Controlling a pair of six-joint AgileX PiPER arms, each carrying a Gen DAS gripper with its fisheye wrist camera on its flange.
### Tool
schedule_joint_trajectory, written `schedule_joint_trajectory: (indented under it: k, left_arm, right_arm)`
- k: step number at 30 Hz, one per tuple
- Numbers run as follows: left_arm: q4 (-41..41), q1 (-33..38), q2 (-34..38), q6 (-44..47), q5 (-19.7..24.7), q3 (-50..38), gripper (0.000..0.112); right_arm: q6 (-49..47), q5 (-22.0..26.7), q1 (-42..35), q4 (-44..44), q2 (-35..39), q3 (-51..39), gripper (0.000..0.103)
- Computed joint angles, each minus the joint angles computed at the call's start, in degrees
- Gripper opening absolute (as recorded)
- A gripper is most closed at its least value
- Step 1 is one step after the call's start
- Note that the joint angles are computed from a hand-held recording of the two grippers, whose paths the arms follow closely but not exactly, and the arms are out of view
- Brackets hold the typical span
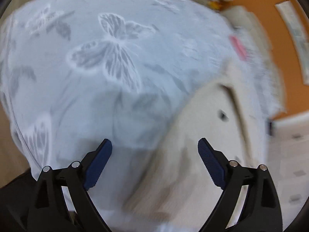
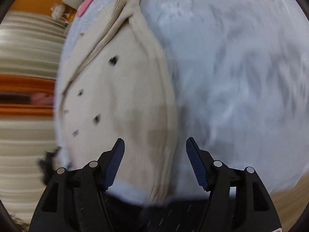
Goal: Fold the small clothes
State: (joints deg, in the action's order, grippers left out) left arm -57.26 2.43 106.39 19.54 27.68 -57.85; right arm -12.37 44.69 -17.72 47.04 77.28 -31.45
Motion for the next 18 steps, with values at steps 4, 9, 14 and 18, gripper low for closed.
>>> schedule_joint_trajectory:
  k: [4,9,14,18]
  left_arm:
    - [4.3,-0.5,0.9,-1.5,8.2,-1.8,0.096]
    - [9.6,-3.0,2.1,-6.3,7.7,-3.8,0.097]
    - [-0.8,-1.0,3.3,1.2,12.9,-2.9,0.015]
    - [-8.5,-0.6,1.9,3.4,15.1,1.0,0.008]
  right_arm:
    - [-1.6,0.3,3.0,2.1,2.3,1.6,0.066]
    - [2.5,-3.8,9.6,2.3,4.2,0.5,0.077]
    - [3.7,-5.0,12.7,3.1,2.8,0.2,0.013]
    - [5.1,-7.9,13.4,5.0,-3.3,3.0,0.011]
